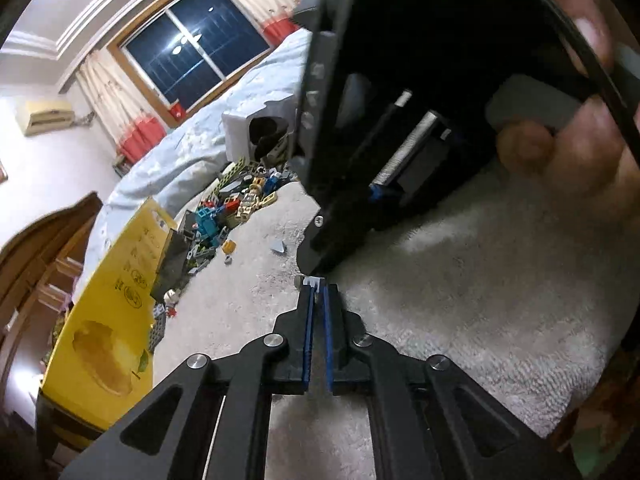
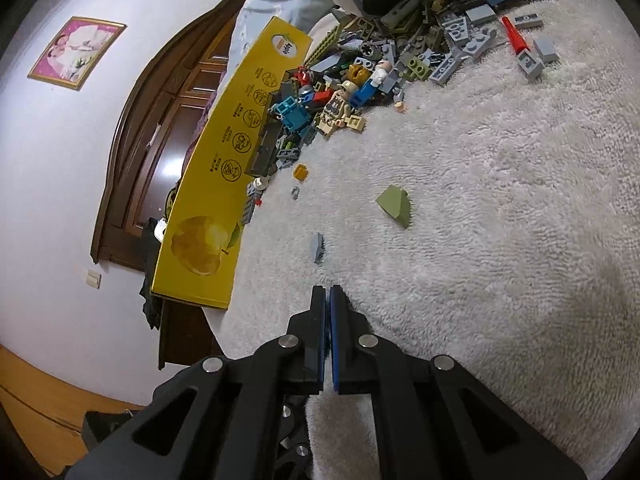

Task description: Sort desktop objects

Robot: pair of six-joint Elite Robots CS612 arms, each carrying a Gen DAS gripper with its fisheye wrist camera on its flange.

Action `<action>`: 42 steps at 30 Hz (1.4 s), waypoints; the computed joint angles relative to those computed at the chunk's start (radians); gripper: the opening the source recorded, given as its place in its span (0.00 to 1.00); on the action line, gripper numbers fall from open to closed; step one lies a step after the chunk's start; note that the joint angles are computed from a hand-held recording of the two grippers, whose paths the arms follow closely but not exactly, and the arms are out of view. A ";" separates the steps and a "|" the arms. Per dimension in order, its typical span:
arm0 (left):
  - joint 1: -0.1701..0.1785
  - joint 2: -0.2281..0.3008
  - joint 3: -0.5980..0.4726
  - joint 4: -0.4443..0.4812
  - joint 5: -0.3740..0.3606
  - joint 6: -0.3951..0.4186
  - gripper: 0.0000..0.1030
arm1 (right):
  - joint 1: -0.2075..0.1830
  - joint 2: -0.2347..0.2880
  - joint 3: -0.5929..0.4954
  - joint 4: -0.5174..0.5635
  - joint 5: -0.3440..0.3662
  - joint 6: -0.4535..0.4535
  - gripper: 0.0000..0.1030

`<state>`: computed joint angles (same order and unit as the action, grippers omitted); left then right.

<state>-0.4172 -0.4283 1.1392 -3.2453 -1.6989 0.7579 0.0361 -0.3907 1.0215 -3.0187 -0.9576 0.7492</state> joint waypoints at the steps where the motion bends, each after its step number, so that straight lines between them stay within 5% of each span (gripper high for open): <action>1: -0.003 0.000 0.003 -0.019 0.016 -0.001 0.13 | 0.000 0.002 -0.002 -0.001 0.004 0.006 0.01; 4: -0.010 -0.006 0.020 -0.064 0.055 0.007 0.23 | 0.000 0.002 -0.002 0.000 0.005 0.009 0.01; 9: -0.011 -0.002 0.004 -0.039 0.065 0.005 0.24 | 0.000 0.002 -0.002 0.002 0.003 0.012 0.01; 16: -0.010 -0.002 0.018 -0.050 0.046 0.068 0.07 | 0.001 0.003 -0.007 0.009 0.006 0.019 0.01; 25: -0.007 -0.011 -0.007 0.076 0.028 0.124 0.06 | 0.001 0.002 -0.009 0.016 0.011 0.027 0.01; 31: -0.012 -0.023 -0.027 0.194 0.039 0.484 0.05 | -0.001 0.007 -0.013 0.011 0.021 0.057 0.01; 39: -0.031 -0.039 -0.085 0.425 0.133 0.790 0.04 | -0.011 0.012 -0.011 -0.006 0.058 0.112 0.01; 42: -0.045 -0.040 -0.157 0.635 0.197 0.896 0.05 | -0.016 0.017 -0.013 -0.019 0.074 0.141 0.01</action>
<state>-0.4624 -0.4682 0.9818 -2.6107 -1.5023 1.6541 0.0202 -0.3734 1.0085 -3.0376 -0.8831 0.8898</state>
